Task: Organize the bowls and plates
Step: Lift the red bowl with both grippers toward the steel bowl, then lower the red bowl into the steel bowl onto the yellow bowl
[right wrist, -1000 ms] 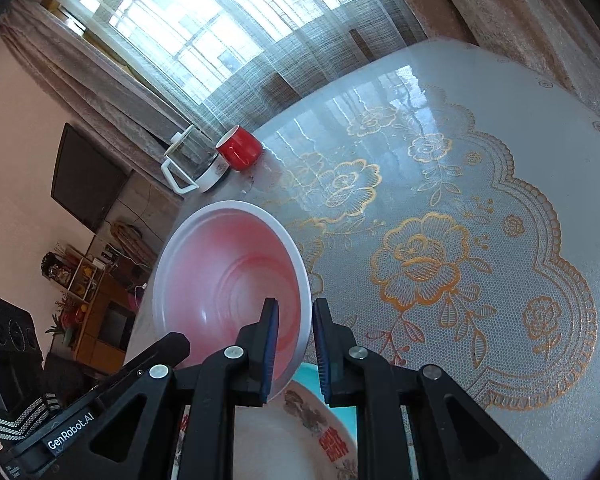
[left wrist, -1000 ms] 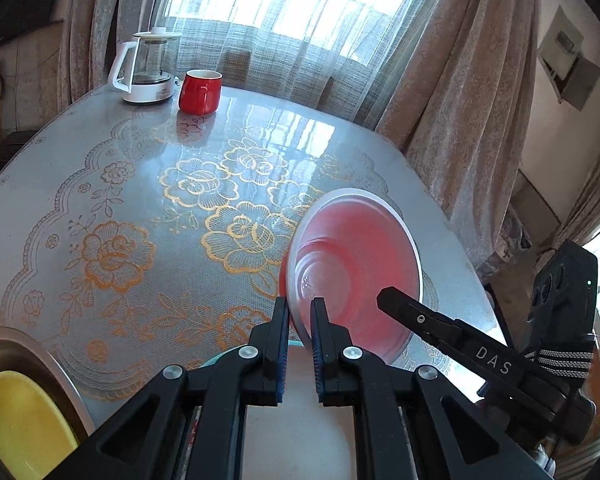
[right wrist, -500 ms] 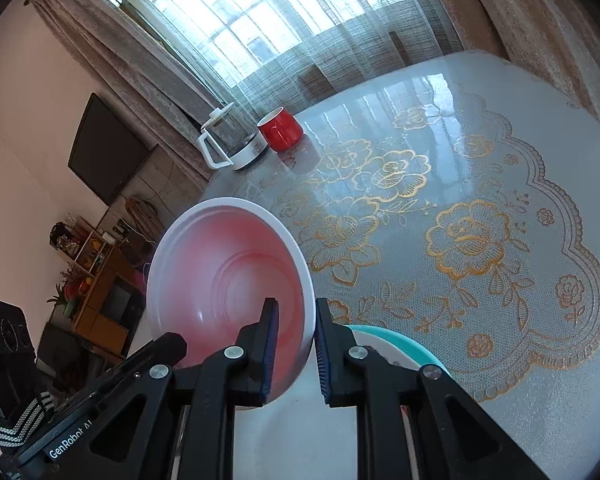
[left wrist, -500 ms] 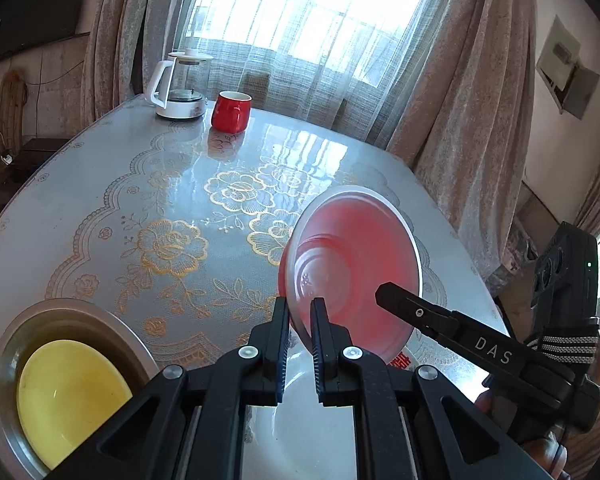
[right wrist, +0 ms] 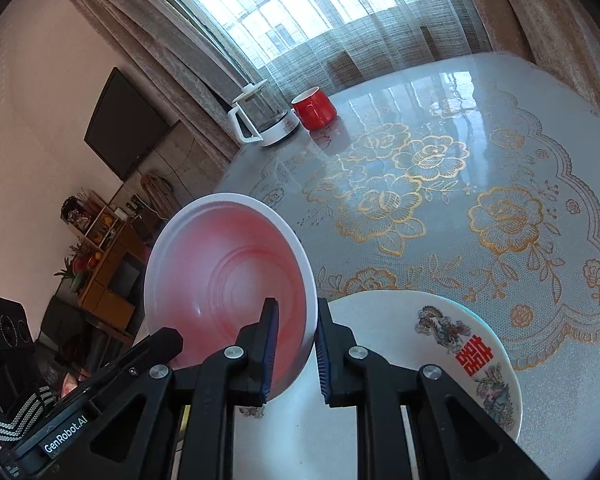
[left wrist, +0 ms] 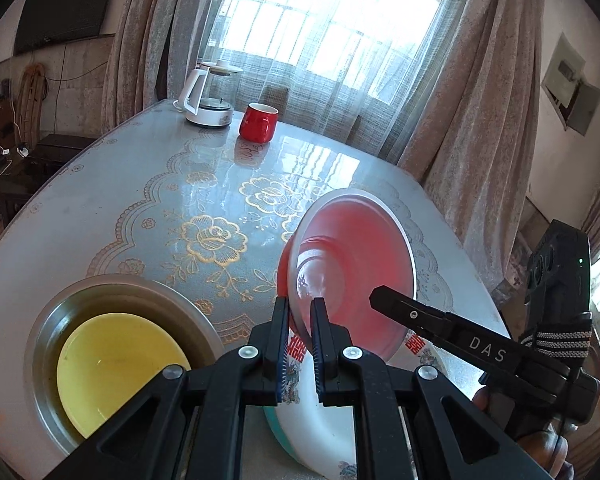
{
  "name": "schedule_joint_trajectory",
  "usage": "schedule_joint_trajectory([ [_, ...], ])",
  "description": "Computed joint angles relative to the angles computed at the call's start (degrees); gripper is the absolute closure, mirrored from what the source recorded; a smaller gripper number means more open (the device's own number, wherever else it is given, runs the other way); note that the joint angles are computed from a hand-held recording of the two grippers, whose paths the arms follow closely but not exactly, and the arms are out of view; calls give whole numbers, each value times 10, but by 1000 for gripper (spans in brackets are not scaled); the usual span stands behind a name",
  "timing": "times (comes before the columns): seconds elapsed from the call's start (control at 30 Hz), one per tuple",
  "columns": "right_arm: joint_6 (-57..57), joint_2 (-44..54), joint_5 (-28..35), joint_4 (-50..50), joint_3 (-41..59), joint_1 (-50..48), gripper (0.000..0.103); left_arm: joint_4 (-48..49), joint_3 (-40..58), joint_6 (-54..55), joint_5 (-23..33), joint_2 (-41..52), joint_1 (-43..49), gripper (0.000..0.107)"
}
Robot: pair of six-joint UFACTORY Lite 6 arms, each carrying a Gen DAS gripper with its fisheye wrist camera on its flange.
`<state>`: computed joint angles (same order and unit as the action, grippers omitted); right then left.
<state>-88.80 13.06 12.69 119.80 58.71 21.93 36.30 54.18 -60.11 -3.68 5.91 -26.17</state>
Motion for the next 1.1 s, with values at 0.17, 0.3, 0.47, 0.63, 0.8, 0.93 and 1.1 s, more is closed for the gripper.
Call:
schedule_joint_trajectory([
  [0.17, 7, 18, -11, -7, 26, 35, 86, -3, -65, 11, -15, -60, 29, 97],
  [0.3, 37, 27, -12, -39, 40, 57, 86, 103, -106, -91, -26, -102, 54, 97],
  [0.47, 83, 41, -11, -84, 65, 83, 86, 205, -159, -185, -38, -161, 93, 97],
  [0.63, 130, 57, -16, -137, 95, 118, 86, 373, -201, -341, -63, -221, 153, 97],
  [0.8, 205, 88, -18, -215, 137, 148, 86, 465, -232, -414, -83, -261, 207, 97],
  [0.93, 284, 115, -15, -297, 165, 164, 86, 507, -252, -441, -110, -267, 249, 97],
  [1.1, 352, 146, -11, -364, 188, 179, 86, 525, -273, -442, -137, -257, 290, 97],
])
